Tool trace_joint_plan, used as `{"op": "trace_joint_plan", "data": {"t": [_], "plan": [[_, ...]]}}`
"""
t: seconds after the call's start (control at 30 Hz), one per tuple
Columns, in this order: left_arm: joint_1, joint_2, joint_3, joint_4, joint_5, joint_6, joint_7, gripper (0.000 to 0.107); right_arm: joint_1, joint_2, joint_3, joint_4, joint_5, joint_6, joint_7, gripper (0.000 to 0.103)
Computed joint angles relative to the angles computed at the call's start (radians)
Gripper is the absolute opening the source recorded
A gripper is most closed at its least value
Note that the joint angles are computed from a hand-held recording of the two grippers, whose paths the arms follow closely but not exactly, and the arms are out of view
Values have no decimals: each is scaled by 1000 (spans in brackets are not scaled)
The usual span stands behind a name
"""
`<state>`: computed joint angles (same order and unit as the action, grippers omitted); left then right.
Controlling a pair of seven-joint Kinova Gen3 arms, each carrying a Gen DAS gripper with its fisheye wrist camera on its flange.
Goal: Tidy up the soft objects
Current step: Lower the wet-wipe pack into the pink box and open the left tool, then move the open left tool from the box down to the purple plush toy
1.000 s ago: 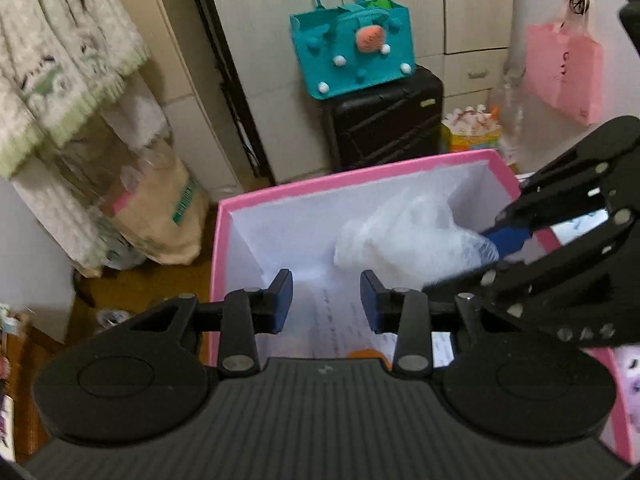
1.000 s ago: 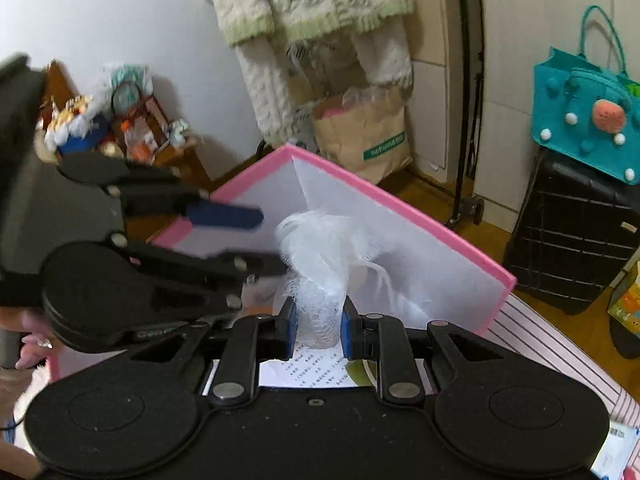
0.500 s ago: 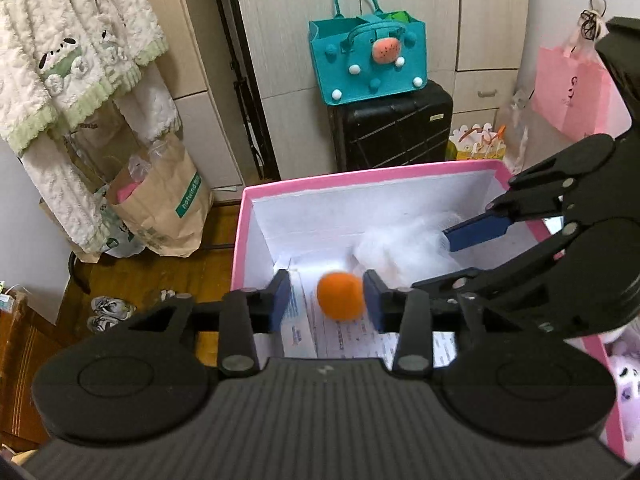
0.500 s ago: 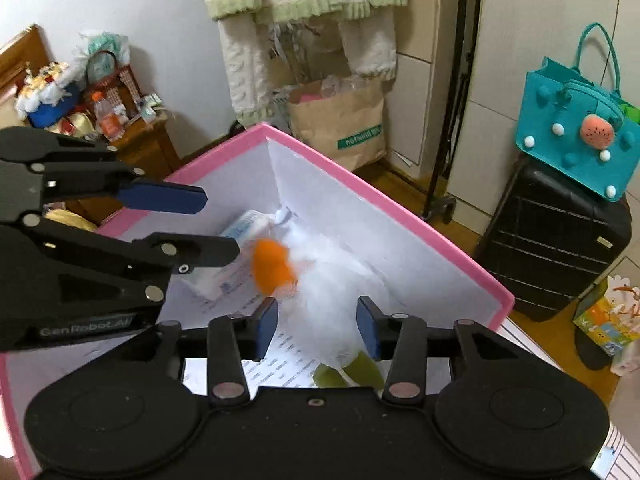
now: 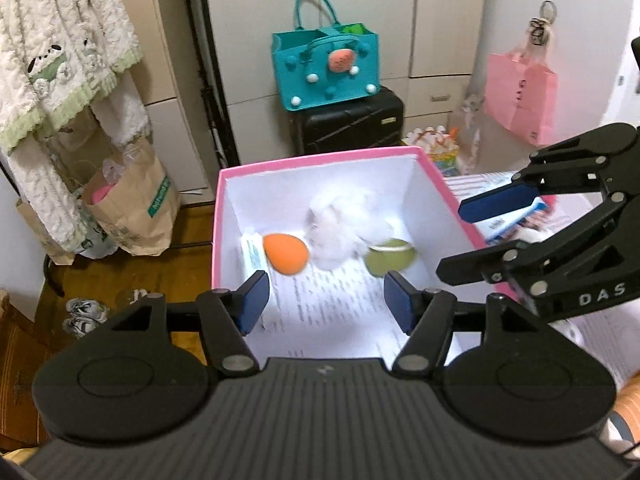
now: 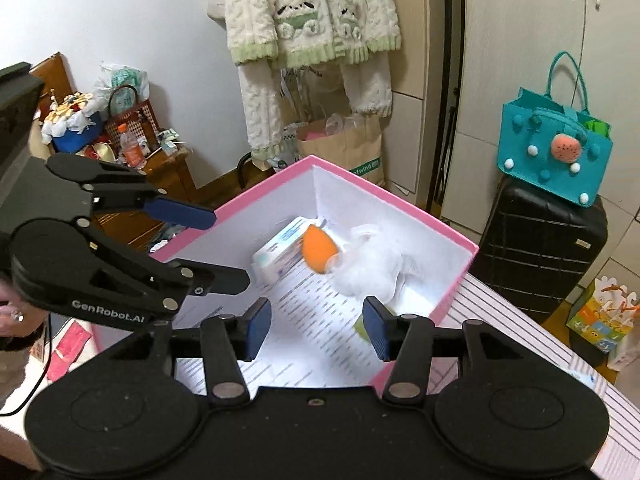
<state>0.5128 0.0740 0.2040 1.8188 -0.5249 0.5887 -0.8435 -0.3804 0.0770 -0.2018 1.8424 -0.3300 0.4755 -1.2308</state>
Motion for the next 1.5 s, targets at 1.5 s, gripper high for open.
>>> {"op": "trace_joint_plan", "data": {"t": [1.5], "plan": [[232,-78,262,-78,-10,329,-38,84,-110,-673,10,391,110,202,-152,66]]}}
